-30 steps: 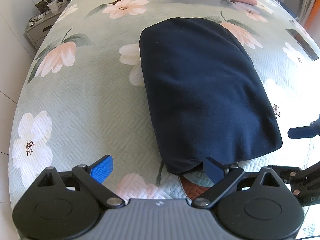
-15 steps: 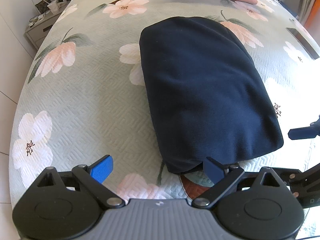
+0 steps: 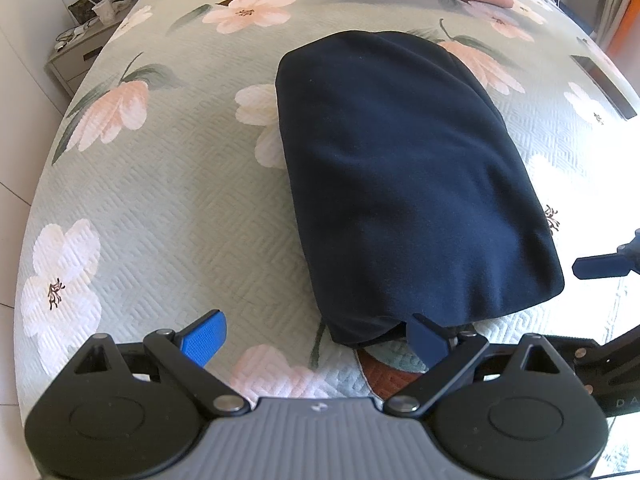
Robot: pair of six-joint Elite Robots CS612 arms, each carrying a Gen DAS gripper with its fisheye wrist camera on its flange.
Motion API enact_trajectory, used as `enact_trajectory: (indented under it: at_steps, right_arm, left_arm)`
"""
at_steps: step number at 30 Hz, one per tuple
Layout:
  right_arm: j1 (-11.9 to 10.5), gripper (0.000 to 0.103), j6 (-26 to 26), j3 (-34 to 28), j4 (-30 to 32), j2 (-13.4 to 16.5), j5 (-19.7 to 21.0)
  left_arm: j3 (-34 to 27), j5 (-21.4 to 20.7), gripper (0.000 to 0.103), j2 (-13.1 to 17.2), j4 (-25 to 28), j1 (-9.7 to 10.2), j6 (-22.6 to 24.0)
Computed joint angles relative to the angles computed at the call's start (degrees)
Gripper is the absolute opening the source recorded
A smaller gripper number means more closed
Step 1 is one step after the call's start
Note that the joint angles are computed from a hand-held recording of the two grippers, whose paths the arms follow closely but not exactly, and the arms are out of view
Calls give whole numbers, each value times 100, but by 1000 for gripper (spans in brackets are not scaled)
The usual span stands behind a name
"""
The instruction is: Fold large clothes
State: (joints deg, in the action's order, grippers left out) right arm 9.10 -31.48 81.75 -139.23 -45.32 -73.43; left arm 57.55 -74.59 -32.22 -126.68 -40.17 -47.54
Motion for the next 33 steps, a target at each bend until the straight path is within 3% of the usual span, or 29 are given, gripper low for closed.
enact_trajectory:
  at_steps: [33]
  right_arm:
    - [9, 98, 10, -62, 77, 45, -13]
  left_arm:
    - [-6, -81, 98, 54, -73, 28, 11]
